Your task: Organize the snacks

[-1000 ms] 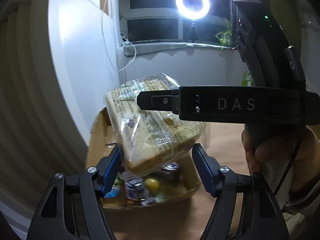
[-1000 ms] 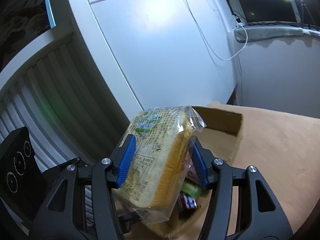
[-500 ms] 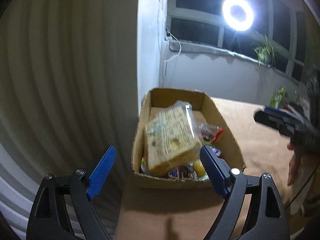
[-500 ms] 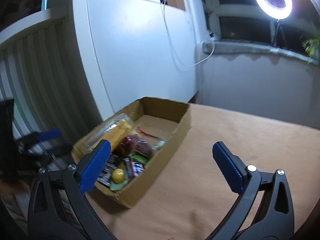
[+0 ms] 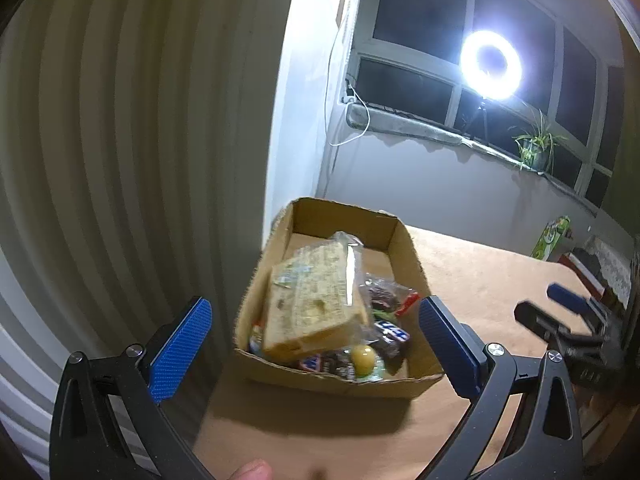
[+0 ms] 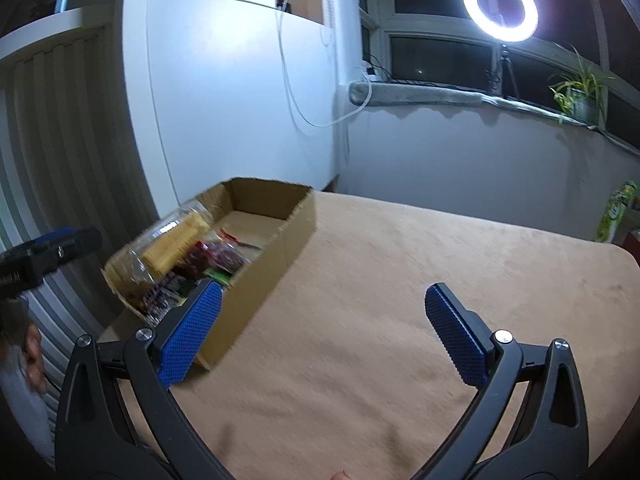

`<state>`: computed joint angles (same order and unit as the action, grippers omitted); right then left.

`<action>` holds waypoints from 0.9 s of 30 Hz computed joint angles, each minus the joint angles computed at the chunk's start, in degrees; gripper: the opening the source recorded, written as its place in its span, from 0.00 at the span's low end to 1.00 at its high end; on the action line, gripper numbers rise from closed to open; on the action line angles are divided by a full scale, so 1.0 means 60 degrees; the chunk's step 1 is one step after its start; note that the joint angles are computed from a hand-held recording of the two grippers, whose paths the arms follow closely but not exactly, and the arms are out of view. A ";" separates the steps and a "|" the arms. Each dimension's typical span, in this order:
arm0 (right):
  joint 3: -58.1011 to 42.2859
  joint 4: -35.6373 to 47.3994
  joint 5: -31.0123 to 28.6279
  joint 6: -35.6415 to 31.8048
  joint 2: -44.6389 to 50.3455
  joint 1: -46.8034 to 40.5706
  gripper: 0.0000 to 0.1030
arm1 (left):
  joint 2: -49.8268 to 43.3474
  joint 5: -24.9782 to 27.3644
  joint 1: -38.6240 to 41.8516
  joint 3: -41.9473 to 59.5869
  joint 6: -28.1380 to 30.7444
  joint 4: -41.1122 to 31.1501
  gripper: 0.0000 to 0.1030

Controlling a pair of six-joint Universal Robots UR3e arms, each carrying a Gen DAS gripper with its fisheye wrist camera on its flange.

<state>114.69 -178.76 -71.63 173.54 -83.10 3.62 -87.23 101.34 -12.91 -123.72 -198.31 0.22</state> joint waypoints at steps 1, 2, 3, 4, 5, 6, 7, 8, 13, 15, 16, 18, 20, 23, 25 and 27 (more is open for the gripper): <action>0.0118 -0.0012 0.0009 -0.0019 -0.0081 -0.0094 1.00 | -0.0073 -0.0040 -0.0009 0.0108 -0.0050 -0.0010 1.00; 0.0318 -0.0037 0.0045 -0.0067 -0.0222 -0.0246 1.00 | -0.0152 -0.0127 -0.0049 0.0187 -0.0124 0.0034 1.00; 0.0482 -0.0085 0.0070 -0.0108 -0.0335 -0.0360 1.00 | -0.0232 -0.0217 -0.0102 0.0290 -0.0188 0.0059 1.00; 0.0711 -0.0138 0.0075 -0.0195 -0.0531 -0.0526 1.00 | -0.0272 -0.0246 -0.0149 0.0353 -0.0250 0.0083 1.00; 0.0891 -0.0178 0.0011 -0.0303 -0.0706 -0.0637 1.00 | -0.0347 -0.0255 -0.0249 0.0465 -0.0374 0.0126 1.00; 0.1038 -0.0197 -0.0031 -0.0430 -0.0864 -0.0749 1.00 | -0.0442 -0.0244 -0.0370 0.0649 -0.0581 0.0107 1.00; 0.1147 -0.0195 -0.0051 -0.0514 -0.1015 -0.0843 1.00 | -0.0548 -0.0162 -0.0513 0.0871 -0.0737 0.0002 1.00; 0.1295 -0.0220 -0.0035 -0.0589 -0.1211 -0.0983 1.00 | -0.0665 -0.0060 -0.0663 0.1083 -0.0845 -0.0082 1.00; 0.1737 0.0394 0.0573 -0.0919 -0.2426 -0.2074 1.00 | -0.1616 0.0834 -0.1850 0.2670 -0.1064 -0.0714 1.00; 0.1835 0.0739 0.0849 -0.1059 -0.2899 -0.2540 1.00 | -0.2016 0.1326 -0.2351 0.3472 -0.1100 -0.1308 1.00; 0.1905 0.0934 0.1033 -0.1156 -0.3168 -0.2821 1.00 | -0.2316 0.1737 -0.2681 0.4068 -0.1115 -0.1794 1.00; 0.2018 0.1416 0.1361 -0.1355 -0.3692 -0.3388 1.00 | -0.2778 0.2351 -0.3130 0.4893 -0.1119 -0.2417 1.00; 0.2118 0.1773 0.1703 -0.1498 -0.4073 -0.3892 1.00 | -0.3363 0.3120 -0.3668 0.5843 -0.1088 -0.3019 1.00; 0.2270 0.2292 0.2205 -0.1775 -0.4584 -0.4660 1.00 | -0.4010 0.3564 -0.4143 0.6878 -0.1062 -0.3567 1.00; 0.2390 0.2461 0.2488 -0.1890 -0.4791 -0.5079 1.00 | -0.4280 0.3560 -0.4314 0.7288 -0.1033 -0.3781 1.00; 0.2435 0.2683 0.2662 -0.2038 -0.4929 -0.5417 1.00 | -0.4583 0.3587 -0.4457 0.7793 -0.1052 -0.4085 1.00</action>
